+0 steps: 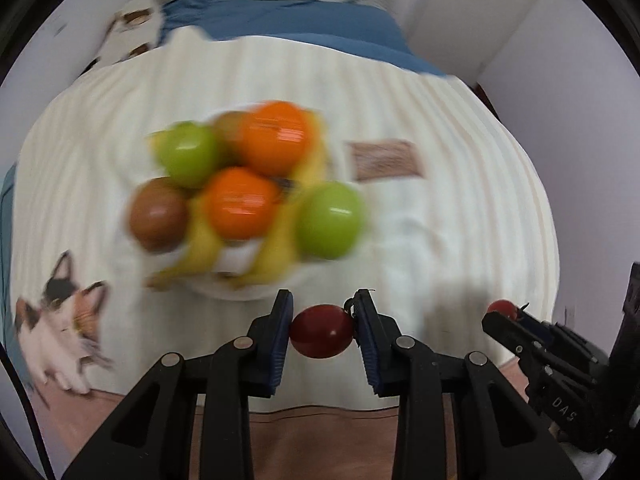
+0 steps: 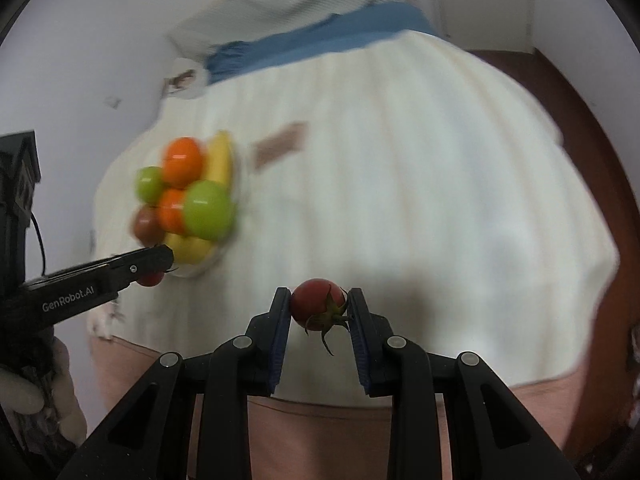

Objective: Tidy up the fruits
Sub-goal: 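Lower the cherry tomatoes onto the plate and open the right gripper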

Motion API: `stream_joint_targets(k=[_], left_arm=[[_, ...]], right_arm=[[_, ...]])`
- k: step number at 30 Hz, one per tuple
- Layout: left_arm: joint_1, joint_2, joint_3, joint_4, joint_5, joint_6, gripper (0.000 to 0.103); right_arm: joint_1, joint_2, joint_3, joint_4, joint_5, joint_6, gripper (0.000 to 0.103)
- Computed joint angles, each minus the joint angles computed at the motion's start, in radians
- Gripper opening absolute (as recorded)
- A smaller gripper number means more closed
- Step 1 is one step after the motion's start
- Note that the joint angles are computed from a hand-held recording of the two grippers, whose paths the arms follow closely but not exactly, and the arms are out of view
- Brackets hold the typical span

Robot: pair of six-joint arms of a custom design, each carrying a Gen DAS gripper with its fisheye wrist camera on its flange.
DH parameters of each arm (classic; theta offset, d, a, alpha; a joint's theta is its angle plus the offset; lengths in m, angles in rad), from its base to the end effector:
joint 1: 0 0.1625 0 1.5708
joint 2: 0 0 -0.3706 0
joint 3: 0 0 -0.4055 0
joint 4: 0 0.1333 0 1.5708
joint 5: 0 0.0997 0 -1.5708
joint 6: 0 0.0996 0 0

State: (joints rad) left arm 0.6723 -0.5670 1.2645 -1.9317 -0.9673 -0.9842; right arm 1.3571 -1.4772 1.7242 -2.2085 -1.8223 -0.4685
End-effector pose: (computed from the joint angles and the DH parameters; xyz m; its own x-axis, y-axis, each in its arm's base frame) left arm -0.4220 -0.5785 -0.0092 -0.8177 -0.0684 -0.5716 0.1039 0.9591 -0.2633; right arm -0.0120 -0.5671 0.3811 -0.9151 -0.1421 0.3773 -0.2434 0.9408 -0.2359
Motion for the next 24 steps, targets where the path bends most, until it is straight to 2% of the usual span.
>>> stream_joint_targets(k=[4,7,13,17,24], left_arm=[[0.037,-0.112,0.137,-0.051,0.016,-0.049,0.029],[0.070,-0.138,0.165,-0.093,0.002,-0.034,0.029],[0.133,-0.117,0.146,-0.143,-0.038,0.074,0.029],[0.161,-0.100,0.129,-0.174,-0.095,0.143,0.029],[0.208,-0.063,0.075,-0.171,-0.196,0.187,0.029]], right_arm=[[0.056,0.051,0.039,-0.057,0.039,0.025,0.031],[0.085,0.100,0.069,-0.118,0.051,0.032,0.031],[0.116,0.200,0.085,-0.246,0.049,0.078,0.031],[0.126,0.228,0.094,-0.310,0.063,0.092,0.031],[0.143,0.286,0.078,-0.360,0.055,0.085,0.031]])
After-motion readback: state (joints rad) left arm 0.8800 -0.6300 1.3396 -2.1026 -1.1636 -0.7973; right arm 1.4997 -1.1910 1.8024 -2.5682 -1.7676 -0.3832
